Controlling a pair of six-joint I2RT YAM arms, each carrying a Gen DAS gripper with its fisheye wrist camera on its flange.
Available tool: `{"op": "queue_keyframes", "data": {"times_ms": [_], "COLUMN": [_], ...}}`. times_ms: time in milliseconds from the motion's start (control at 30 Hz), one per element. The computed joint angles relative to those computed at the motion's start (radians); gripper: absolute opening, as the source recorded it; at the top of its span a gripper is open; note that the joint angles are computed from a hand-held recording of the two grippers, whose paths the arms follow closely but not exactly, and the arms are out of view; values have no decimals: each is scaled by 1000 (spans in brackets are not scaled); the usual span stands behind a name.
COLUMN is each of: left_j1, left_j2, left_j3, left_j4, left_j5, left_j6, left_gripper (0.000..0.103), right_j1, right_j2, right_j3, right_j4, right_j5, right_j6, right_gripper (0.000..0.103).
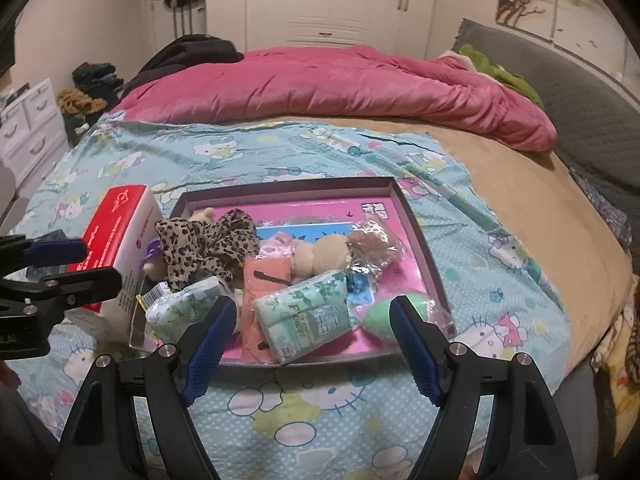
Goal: Organize soft objects
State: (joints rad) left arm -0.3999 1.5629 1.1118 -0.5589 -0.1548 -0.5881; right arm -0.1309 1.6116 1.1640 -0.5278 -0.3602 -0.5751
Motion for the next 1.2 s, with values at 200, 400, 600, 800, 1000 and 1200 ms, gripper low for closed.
{"op": "queue_keyframes", "data": {"times_ms": [200,400,600,800,1000,1200], "left_j1": [-8,-26,-55,-100,-151,-212], "left_j2": [-62,-128,-212,-312,-399,-467], "left_j3": [-33,-77,-125,-189,-240,-271], "left_j4": [-33,-63,-110,-156,-216,-268], "left_j5": [-27,-55,-109,-166,-207,-244], "left_j6": [-28,-46,-78,-112,-156,-225], "left_gripper": [71,71,71,72,72,72], "right_j1": [2,10,27,53,77,74], "right_j2": [-79,-186,-343,-522,-682,-790], "right_j3": [-39,-98,-172,-254,-338,-393], "right_j4": [-18,-7,-50,-129,-181,-225], "right_j5": [-10,9,13,33,76,99], "right_j6": [32,88,168,257,303,310], "right_gripper": [80,80,80,80,81,81]}}
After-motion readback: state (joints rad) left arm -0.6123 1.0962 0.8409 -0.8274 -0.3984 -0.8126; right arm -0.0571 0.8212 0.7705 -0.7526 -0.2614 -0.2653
